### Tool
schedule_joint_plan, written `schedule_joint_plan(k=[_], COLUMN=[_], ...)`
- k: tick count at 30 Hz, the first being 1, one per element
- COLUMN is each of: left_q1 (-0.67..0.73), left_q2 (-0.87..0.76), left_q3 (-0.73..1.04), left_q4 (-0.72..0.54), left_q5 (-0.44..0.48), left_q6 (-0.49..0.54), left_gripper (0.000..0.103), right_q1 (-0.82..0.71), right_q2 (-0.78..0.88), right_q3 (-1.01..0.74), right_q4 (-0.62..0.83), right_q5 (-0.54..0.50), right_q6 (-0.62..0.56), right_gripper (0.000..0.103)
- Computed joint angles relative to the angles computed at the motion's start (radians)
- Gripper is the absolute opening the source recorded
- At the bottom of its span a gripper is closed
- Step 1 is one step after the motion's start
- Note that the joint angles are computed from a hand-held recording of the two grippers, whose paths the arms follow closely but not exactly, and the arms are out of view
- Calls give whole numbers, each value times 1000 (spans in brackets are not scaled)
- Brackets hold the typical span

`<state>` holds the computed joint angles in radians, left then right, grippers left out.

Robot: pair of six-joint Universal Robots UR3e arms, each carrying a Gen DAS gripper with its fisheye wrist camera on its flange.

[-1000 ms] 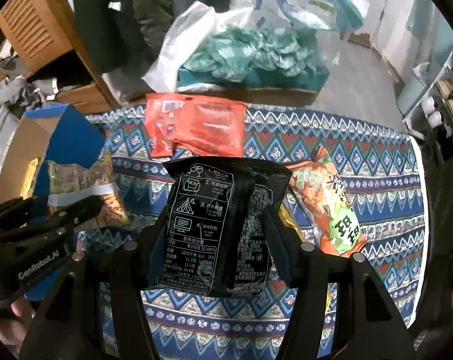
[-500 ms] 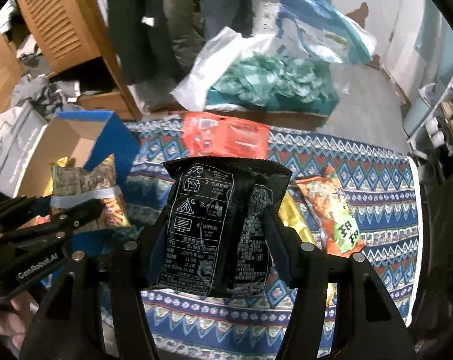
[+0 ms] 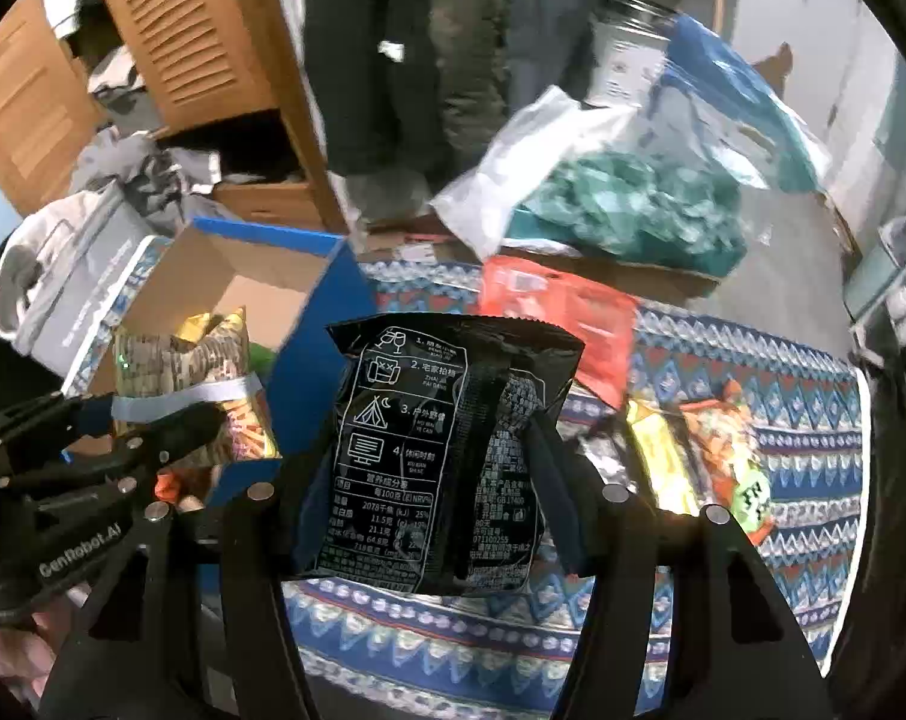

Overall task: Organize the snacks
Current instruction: 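Carry both packets into the cardboard box and open both tools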

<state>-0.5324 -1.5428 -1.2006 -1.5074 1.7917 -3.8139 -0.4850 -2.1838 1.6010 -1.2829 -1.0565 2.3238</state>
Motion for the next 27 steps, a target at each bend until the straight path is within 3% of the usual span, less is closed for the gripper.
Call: schedule_joint_plan(k=[11, 21, 27], left_q1=[154, 296, 375], left_q2=[232, 390, 469], left_q3=[-215, -345, -395], left_q4=[-13, -54, -87], left_q5=[-22, -34, -45], left_q6=[21, 77, 119], left_gripper=[42, 43, 43], right_q1=[419, 683, 778], right_q2=[146, 308, 381], right_q3=[-3, -48, -66], right_q4=[-270, -424, -496], right_q5=[-92, -157, -187], right_q6=[332, 531, 586], right_gripper=[60, 60, 60])
